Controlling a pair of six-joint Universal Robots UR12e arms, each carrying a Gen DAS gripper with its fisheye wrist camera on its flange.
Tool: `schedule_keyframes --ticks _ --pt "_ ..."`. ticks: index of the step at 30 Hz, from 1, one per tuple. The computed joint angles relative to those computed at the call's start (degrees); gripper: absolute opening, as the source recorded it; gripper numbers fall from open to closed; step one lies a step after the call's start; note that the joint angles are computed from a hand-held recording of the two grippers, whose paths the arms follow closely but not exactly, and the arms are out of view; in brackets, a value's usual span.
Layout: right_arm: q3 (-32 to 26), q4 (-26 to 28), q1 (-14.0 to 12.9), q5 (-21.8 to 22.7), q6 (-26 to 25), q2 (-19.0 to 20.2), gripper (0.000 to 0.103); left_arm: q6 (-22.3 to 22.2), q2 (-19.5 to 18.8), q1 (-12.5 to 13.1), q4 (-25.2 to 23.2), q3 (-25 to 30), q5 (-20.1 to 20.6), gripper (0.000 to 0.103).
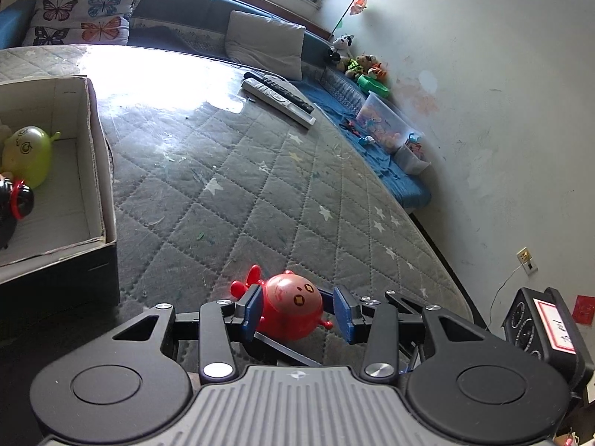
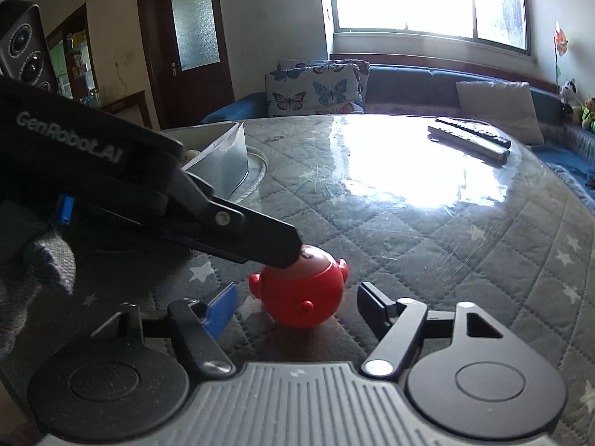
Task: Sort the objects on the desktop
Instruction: 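Move the left gripper to the red round toy and grasp it, then lift the red toy and lower it into the box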
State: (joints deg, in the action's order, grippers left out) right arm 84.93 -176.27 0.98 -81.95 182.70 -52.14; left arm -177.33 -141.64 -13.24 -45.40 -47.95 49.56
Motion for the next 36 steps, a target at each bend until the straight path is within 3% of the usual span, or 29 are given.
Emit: schedule_keyframes --ticks 7,18,27,36 --pt "0.0 -0.6 -0.4 1.9 0.6 0.2 0.057 0.0 -1.4 -0.4 -3.2 2.5 1.2 0.044" --pt "0.4 -0.8 -0.3 1.4 0.4 -0.1 0.056 0.1 -2.3 -0.1 -5.7 4.0 -0.8 0.046" --pt "0.8 -1.6 0.5 0.6 -0.2 -0.8 0.055 -0.4 0.2 0.5 -0.8 -0.6 -1.7 0.045" --pt "-1.7 -3.3 2.0 1.2 -3.6 -0.7 0.055 -4.1 3.2 2.1 8.2 -5.0 -1.7 0.045"
